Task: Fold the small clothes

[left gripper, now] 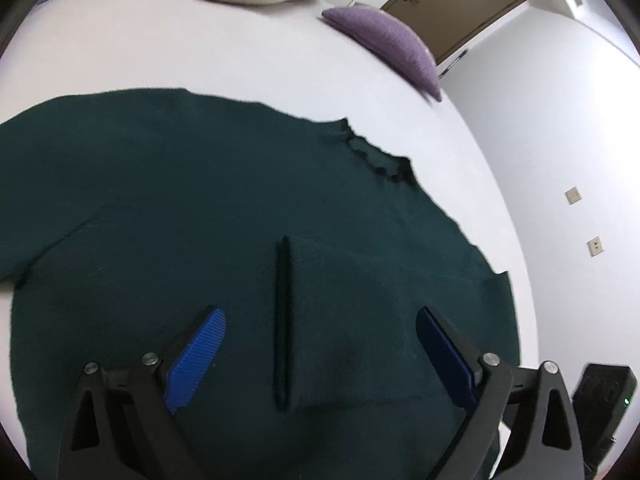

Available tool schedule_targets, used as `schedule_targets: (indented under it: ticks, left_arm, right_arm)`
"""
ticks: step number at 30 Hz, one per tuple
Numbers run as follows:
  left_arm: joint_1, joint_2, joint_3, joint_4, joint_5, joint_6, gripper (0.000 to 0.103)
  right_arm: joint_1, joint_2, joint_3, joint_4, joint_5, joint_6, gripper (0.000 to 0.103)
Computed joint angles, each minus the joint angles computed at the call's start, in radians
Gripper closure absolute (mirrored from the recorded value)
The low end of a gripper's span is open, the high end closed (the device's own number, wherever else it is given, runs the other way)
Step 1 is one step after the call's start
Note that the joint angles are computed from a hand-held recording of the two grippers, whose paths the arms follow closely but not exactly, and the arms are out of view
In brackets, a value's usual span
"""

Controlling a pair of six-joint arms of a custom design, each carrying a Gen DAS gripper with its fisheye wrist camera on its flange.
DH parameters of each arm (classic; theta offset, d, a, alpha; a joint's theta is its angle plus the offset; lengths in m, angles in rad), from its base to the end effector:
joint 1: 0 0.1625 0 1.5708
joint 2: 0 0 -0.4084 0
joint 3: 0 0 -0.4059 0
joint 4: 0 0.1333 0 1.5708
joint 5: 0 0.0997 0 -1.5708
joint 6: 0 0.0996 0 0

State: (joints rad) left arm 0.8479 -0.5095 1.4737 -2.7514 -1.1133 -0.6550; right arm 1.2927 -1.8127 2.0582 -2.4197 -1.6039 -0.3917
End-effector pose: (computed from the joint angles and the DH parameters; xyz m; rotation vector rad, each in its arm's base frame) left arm -0.3331 -0.6456 -0.0377 0.0247 2.8512 -0.6609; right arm 0.0057 -0.4535 0.4350 0.1446 -2.7980 0.8082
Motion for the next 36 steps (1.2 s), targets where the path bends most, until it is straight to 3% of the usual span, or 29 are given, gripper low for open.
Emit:
schedule_targets:
  ticks: [2, 4, 6, 8, 9, 12, 17, 23, 25, 28, 29, 32, 36]
  left_arm:
    - [-0.005, 0.007, -0.007, 0.027, 0.027, 0.000, 0.017]
    - [-0.015, 0.008, -0.007, 0.047, 0.053, -0.003, 0.033]
    - [-0.019, 0.014, -0.031, 0.095, 0.056, -0.002, 0.070]
    - [-0.024, 0.038, -0.082, 0.154, 0.071, 0.023, 0.086]
    - [-0.030, 0.044, -0.096, 0.168, 0.081, 0.046, 0.092]
    - [-0.041, 0.050, -0.116, 0.160, 0.112, 0.097, 0.094]
    - [-0.048, 0.043, -0.113, 0.012, 0.127, 0.173, 0.094]
    - [-0.038, 0.044, -0.074, -0.173, 0.169, 0.225, 0.094]
    - [-0.022, 0.051, -0.057, -0.231, 0.188, 0.230, 0.094]
    - [0.006, 0.082, -0.076, -0.168, 0.185, 0.176, 0.094]
    - [0.009, 0.085, -0.068, -0.153, 0.190, 0.171, 0.094]
    - [0.016, 0.076, -0.023, -0.213, 0.179, 0.186, 0.094]
    - [0.017, 0.071, -0.022, -0.228, 0.169, 0.216, 0.094]
  right_arm:
    - [-0.041, -0.056, 0.003, 0.039, 0.028, -0.018, 0.031]
    - [-0.098, -0.083, -0.015, 0.054, 0.078, -0.013, 0.031]
    - [-0.149, -0.096, -0.036, 0.050, 0.123, 0.000, 0.031]
    - [-0.209, -0.105, -0.064, 0.061, 0.166, 0.045, 0.031]
    - [-0.271, -0.113, -0.094, 0.118, 0.239, 0.092, 0.031]
    - [-0.399, -0.123, -0.132, 0.215, 0.387, 0.165, 0.031]
    - [-0.494, -0.092, -0.159, 0.324, 0.535, 0.209, 0.031]
    - [-0.508, -0.023, -0.159, 0.171, 0.610, 0.312, 0.034]
    - [-0.544, -0.020, -0.150, 0.115, 0.649, 0.343, 0.048]
    - [-0.593, -0.020, -0.132, 0.107, 0.707, 0.345, 0.066]
    - [-0.595, -0.025, -0.128, 0.115, 0.688, 0.315, 0.071]
    - [-0.577, -0.050, -0.143, 0.181, 0.608, 0.267, 0.068]
    - [-0.490, -0.094, -0.177, 0.192, 0.408, 0.174, 0.064]
